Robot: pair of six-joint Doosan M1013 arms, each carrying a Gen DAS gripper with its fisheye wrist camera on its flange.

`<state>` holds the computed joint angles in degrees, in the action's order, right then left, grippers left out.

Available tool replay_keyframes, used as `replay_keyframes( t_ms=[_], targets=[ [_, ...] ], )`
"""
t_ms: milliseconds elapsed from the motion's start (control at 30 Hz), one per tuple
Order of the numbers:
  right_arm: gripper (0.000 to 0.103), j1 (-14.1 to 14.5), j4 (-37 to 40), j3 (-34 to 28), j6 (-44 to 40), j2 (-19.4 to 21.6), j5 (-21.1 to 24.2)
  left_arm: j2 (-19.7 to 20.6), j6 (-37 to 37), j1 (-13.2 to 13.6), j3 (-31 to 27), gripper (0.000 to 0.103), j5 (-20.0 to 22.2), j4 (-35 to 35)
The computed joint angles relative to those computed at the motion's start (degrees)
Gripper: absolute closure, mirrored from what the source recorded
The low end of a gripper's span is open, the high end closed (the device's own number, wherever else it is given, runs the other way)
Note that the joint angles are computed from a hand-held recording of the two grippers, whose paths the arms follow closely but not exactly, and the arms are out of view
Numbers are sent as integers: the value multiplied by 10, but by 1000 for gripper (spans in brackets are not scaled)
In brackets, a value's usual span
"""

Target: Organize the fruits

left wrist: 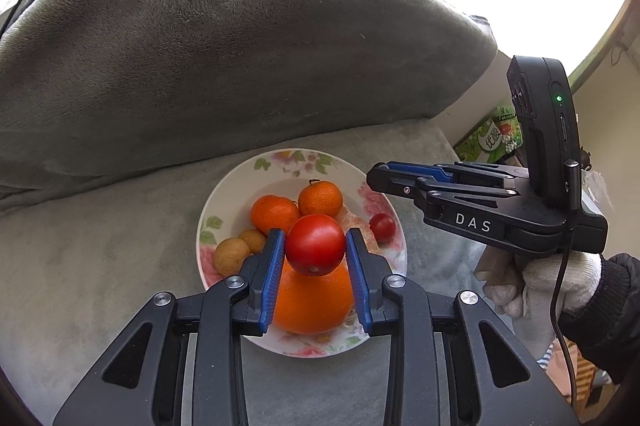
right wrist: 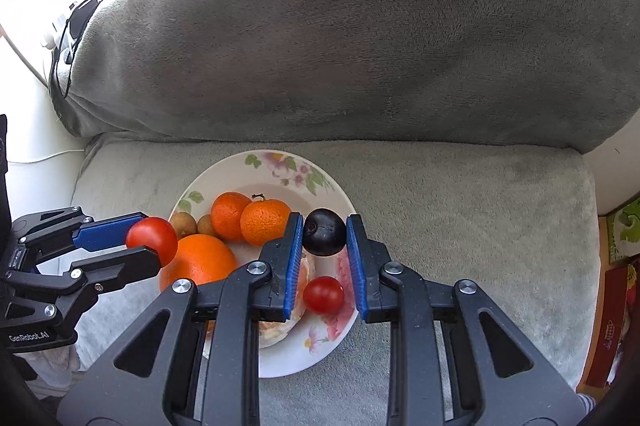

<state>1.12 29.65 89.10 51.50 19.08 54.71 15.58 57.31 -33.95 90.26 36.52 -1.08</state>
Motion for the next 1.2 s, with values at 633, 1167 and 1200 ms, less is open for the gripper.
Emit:
replay_keyframes(
  t_ms=[633,1167,1200],
  targets=[
    [80,2,4,-3,-1,3,7,7,14,2,-11,73,7,-8],
    [38,5,3,-1,6,-8,-14,4,-17,0,-13,44,14,23],
    [36,5,4,0,6,-8,-16,4,-20,-1,-13,41,16,26]
  ],
)
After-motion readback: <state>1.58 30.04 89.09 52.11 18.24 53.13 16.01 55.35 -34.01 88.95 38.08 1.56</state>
